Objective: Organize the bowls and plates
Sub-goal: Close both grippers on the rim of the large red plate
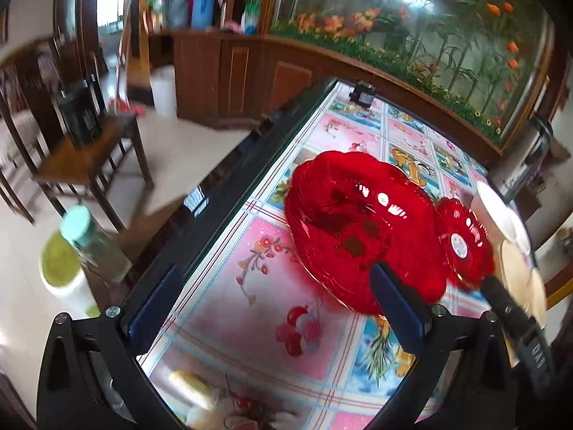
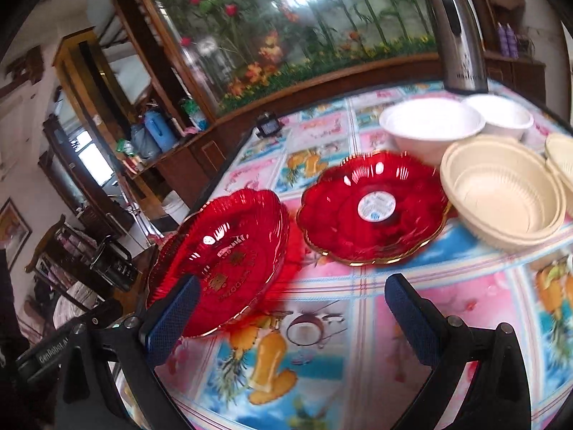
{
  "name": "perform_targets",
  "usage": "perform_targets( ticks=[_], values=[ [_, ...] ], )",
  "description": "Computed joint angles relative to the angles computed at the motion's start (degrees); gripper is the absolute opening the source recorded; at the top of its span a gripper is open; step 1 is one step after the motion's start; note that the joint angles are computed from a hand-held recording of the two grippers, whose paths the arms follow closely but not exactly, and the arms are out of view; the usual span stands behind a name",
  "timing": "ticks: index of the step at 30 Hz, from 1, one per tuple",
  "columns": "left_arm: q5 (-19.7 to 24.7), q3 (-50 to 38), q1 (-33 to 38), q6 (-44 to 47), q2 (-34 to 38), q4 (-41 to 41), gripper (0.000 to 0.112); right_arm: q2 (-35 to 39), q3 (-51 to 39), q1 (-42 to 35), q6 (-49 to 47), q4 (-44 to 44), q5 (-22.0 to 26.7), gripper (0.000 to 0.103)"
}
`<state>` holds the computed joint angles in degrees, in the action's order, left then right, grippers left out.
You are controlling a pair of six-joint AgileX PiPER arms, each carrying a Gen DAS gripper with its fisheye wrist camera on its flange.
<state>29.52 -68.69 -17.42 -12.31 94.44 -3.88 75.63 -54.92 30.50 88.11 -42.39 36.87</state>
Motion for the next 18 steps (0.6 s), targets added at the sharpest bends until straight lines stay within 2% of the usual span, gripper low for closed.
perform_targets(
  ticks=[2, 4, 8, 13, 18],
  values=[
    [1.2, -2.0, 1.6, 3.2, 1.8, -3.4, 0.103, 1.4, -1.1, -2.2, -3.7, 5.9, -2.6, 0.102],
    [1.8, -3.5, 1.8, 3.0, 3.2, -3.4, 0.103, 2.4, -1.2, -3.3, -4.1, 8.6, -4.9, 0.102],
    [2.6, -5.6, 1.8, 4.6, 5.0, -5.0, 0.103, 5.1, -3.1, -4.1, -6.3, 12.6, -5.9, 0.102],
    [2.8, -7.5, -0.2, 0.1, 7.5, 0.6, 0.103, 7.3, -4.2, -5.5, -9.4, 18.1, -7.5, 0.099],
    [3.0, -9.1, -1.4, -4.8, 9.2, 5.2, 0.103, 9.5, -4.7, -8.6, -16.1, 27.6, -9.2, 0.095]
  ],
)
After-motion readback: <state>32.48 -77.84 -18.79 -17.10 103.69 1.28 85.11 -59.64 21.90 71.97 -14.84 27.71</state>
